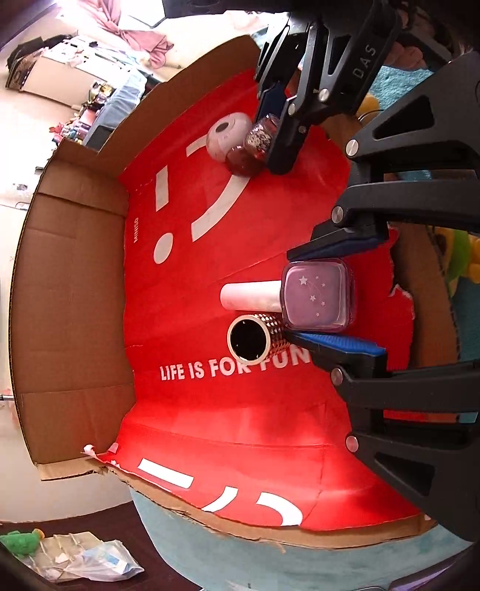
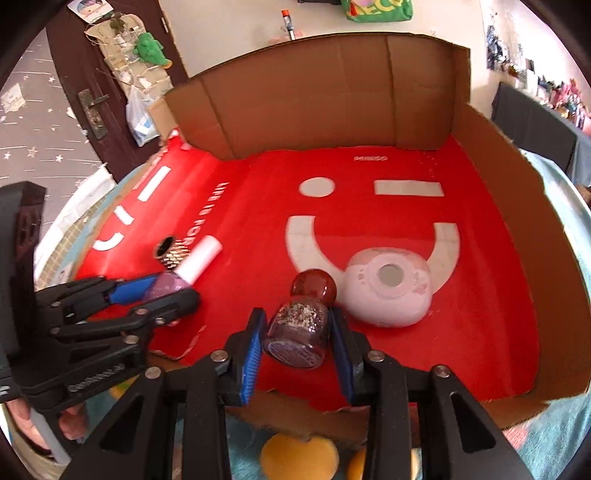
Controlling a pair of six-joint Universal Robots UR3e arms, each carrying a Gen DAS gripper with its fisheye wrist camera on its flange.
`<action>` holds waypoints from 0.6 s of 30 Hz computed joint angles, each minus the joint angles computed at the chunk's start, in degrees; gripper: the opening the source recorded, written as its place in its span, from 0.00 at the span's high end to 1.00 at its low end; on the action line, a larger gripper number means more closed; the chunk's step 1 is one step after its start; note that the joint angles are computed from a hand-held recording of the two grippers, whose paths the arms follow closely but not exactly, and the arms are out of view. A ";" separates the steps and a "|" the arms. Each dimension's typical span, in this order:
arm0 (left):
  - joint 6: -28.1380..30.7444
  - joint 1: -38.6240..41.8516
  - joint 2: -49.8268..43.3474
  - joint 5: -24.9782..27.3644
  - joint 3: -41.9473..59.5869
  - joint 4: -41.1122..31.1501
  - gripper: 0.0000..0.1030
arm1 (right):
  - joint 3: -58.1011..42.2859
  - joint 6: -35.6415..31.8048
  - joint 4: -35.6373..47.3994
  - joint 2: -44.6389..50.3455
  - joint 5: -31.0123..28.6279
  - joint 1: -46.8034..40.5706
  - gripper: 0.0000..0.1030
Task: Organize rigid objects
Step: 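Carry the bottle and jar into the box, lowering them beside the cylinder and speaker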
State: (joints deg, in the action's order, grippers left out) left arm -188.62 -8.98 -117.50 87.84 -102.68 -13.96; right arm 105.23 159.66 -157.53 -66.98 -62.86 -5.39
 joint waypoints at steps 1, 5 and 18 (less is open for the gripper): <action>-0.08 0.10 -0.25 0.35 0.18 0.18 0.67 | 0.11 0.33 -1.41 0.42 -0.47 0.07 0.64; -0.32 0.28 -0.92 0.85 0.80 0.54 0.67 | -0.16 1.83 -6.45 1.98 -5.00 1.44 0.64; 0.00 -0.57 -1.73 2.60 1.38 0.97 0.67 | -1.20 2.73 -9.93 4.13 -8.31 1.94 0.64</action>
